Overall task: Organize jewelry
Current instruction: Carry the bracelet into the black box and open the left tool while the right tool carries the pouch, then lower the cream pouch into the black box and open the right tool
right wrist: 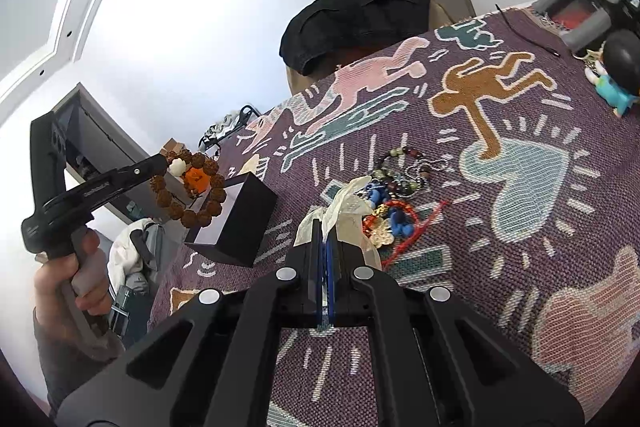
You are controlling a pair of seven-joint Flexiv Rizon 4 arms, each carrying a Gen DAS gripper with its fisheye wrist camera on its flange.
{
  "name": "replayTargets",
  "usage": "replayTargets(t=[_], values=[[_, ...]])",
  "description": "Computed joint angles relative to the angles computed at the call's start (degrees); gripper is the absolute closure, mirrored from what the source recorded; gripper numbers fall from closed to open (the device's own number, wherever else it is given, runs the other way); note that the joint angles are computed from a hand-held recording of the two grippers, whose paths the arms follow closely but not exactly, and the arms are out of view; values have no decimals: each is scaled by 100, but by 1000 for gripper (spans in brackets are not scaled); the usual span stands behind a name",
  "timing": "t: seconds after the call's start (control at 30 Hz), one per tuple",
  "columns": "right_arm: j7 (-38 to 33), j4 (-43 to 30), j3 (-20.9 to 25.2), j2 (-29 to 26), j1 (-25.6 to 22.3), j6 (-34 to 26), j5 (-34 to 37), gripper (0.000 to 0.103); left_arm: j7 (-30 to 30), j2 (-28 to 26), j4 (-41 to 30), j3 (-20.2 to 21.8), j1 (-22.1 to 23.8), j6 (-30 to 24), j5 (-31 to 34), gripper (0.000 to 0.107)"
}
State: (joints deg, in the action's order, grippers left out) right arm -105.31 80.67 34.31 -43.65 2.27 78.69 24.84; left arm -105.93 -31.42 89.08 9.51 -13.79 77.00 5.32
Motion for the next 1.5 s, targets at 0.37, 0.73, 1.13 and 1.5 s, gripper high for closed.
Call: replayTargets(t=[0.37, 0.73, 1.13, 1.5], values=[[148, 1, -159, -39, 246, -18, -190, 100, 216, -271, 254, -368, 490, 150, -463, 91], [337, -436, -295, -148, 669, -209, -574, 100, 246, -263, 632, -12, 286, 896, -687, 24], [241, -1691, -453, -590, 1419, -1095, -616, 100, 149, 452, 1824, 293, 255, 1670, -930, 12], [510, -3239, -979, -1282, 2244, -2466, -677, 72, 490, 788, 2512, 238, 464, 2119, -1339, 12]])
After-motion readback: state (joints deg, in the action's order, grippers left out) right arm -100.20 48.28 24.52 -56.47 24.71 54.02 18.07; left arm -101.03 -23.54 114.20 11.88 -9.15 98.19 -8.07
